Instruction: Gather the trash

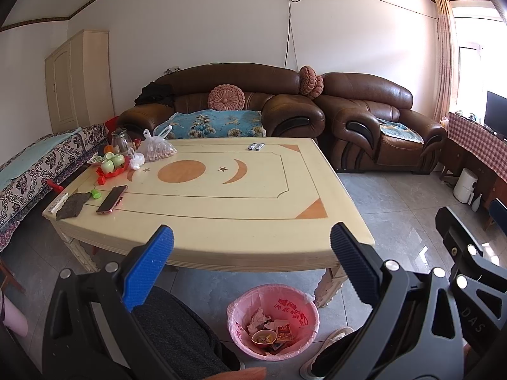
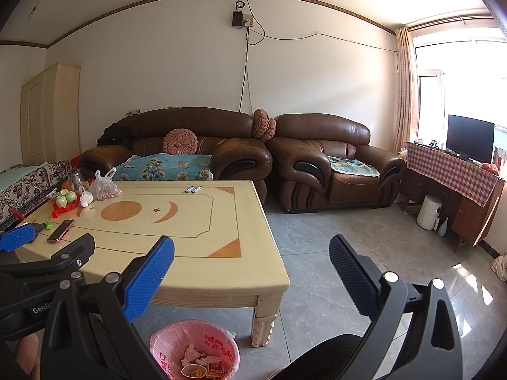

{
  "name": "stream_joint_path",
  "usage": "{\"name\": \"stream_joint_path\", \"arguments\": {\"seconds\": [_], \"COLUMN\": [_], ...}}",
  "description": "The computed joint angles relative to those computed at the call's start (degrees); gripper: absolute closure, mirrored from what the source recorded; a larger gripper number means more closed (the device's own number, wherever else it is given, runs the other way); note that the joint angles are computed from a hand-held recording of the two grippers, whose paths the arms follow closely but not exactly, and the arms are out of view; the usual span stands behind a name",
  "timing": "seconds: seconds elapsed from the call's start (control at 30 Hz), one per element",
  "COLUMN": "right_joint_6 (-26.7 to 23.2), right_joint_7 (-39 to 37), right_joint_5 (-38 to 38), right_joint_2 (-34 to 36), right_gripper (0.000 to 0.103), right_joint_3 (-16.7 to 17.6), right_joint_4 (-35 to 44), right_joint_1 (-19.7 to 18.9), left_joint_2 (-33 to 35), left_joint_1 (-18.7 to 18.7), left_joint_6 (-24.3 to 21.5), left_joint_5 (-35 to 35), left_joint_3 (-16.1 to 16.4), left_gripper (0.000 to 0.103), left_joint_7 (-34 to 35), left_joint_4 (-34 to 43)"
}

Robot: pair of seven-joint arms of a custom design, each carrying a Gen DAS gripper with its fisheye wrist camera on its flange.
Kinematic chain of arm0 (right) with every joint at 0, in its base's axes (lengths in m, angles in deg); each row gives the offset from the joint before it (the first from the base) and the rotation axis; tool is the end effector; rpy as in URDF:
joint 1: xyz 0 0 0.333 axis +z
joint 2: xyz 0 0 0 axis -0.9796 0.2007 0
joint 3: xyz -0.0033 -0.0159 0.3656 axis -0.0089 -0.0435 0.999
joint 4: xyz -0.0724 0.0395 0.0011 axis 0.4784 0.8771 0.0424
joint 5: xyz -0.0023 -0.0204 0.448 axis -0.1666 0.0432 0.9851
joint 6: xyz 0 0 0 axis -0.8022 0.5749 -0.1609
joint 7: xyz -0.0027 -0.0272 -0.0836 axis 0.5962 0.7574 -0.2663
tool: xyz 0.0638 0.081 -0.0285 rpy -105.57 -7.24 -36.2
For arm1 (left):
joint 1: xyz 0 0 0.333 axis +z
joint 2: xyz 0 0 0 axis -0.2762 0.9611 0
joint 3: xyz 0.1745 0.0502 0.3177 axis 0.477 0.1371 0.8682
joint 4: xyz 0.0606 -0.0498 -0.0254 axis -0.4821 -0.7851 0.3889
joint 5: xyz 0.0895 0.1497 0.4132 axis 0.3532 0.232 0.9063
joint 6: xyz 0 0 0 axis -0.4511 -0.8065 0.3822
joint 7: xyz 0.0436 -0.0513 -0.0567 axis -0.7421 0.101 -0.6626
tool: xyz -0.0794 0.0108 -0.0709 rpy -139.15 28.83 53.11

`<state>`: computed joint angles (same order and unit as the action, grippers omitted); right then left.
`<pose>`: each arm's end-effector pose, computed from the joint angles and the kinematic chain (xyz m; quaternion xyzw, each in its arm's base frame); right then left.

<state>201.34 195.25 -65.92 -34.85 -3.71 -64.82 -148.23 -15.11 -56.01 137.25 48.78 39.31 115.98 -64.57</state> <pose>0.4904 0.3683 0.9170 -0.5825 0.5921 -0.4190 0.3670 0.4921 -0.4755 0.8838 -0.6526 0.5807 -0.3234 0.3637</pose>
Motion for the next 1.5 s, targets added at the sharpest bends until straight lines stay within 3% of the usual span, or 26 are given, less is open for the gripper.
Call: {"name": "stream_joint_path", "arguments": {"seconds": [1.5], "right_joint_6": [0.2], "right_joint_7": [-2.1], "right_joint_5": [1.6], "right_joint_2": [0.5], "right_gripper": [0.007], "right_joint_3": [0.8], "right_joint_4": [-0.2], "right_joint_1": [-0.3], "left_joint_2": [0.2], "left_joint_1": [-0.6], "left_joint_6": [-1.2], "left_joint_5": [0.8], "left_joint_3": [0.1], "left_gripper": [0.006], "left_joint_7": [-1.3], "left_joint_4": [0.6]}}
